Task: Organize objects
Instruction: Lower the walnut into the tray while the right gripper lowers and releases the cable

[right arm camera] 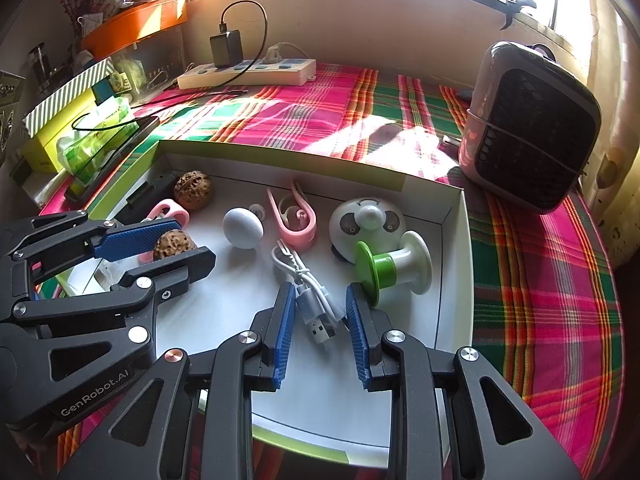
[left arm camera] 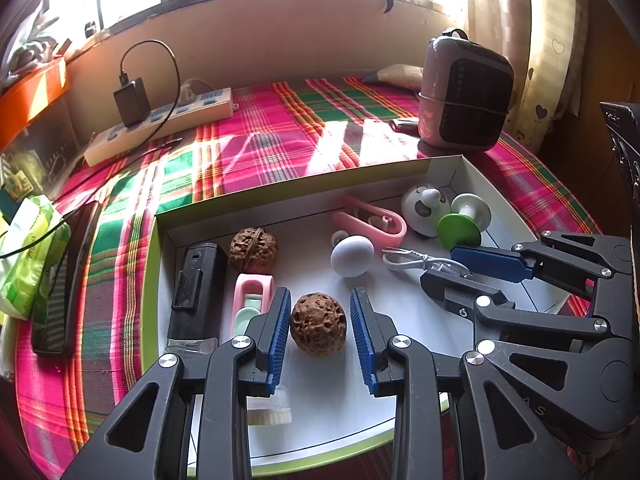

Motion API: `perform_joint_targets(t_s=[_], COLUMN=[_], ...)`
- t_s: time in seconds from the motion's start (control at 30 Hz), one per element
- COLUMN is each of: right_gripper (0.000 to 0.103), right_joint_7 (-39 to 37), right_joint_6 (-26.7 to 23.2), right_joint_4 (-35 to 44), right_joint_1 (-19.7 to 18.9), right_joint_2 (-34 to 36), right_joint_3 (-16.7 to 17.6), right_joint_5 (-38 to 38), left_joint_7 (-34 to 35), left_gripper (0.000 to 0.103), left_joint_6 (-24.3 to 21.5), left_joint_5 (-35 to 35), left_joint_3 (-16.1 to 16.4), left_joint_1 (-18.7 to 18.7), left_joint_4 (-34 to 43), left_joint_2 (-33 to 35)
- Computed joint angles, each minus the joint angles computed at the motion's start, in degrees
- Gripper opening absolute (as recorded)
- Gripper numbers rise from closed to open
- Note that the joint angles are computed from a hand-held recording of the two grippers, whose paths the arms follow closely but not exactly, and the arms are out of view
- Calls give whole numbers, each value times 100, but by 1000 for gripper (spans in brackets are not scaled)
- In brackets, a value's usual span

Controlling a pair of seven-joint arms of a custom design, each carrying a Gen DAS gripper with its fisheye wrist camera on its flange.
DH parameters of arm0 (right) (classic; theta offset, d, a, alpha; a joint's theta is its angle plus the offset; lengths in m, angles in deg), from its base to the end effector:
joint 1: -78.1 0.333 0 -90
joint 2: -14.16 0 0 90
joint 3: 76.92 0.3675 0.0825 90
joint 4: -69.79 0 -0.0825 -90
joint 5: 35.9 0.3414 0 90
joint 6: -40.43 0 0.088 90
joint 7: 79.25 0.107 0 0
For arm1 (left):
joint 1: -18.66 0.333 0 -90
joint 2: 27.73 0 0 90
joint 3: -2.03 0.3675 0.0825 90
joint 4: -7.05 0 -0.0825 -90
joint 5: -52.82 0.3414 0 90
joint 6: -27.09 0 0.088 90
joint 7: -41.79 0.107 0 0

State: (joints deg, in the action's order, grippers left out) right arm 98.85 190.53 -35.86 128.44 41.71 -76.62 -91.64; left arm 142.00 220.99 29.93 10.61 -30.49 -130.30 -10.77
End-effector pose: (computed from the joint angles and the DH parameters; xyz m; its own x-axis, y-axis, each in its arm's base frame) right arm 0.4023 0.5196 0.3630 0.1373 -0.9905 0.0037 -0.7911 -0.1119 -0.6013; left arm 0.4328 -0.3198 0.3619 -0.4725 -0.8811 0.0171 -0.6857 0.3554 -0.6353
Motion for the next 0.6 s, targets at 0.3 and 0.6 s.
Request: perform_joint_targets(t_s=[0.3, 0.6], right_gripper=[36, 42], right_joint_7=[-35, 107], right_joint_6=[89, 63], right_joint_4=[18, -34], right_joint_1=[14, 42], right_joint_2=[20, -35], right_joint_3=[-13, -44], right_joint_5=[30, -69], left_joint_7=[-69, -146], left_gripper=[30, 30], left_joint_6=[-94, -85], left_joint_5=[-47, -77], left_joint_3=[157, 351], left_joint_1=[-122, -317], left_joint_4=[-9, -76], left_joint_2=[-36, -114])
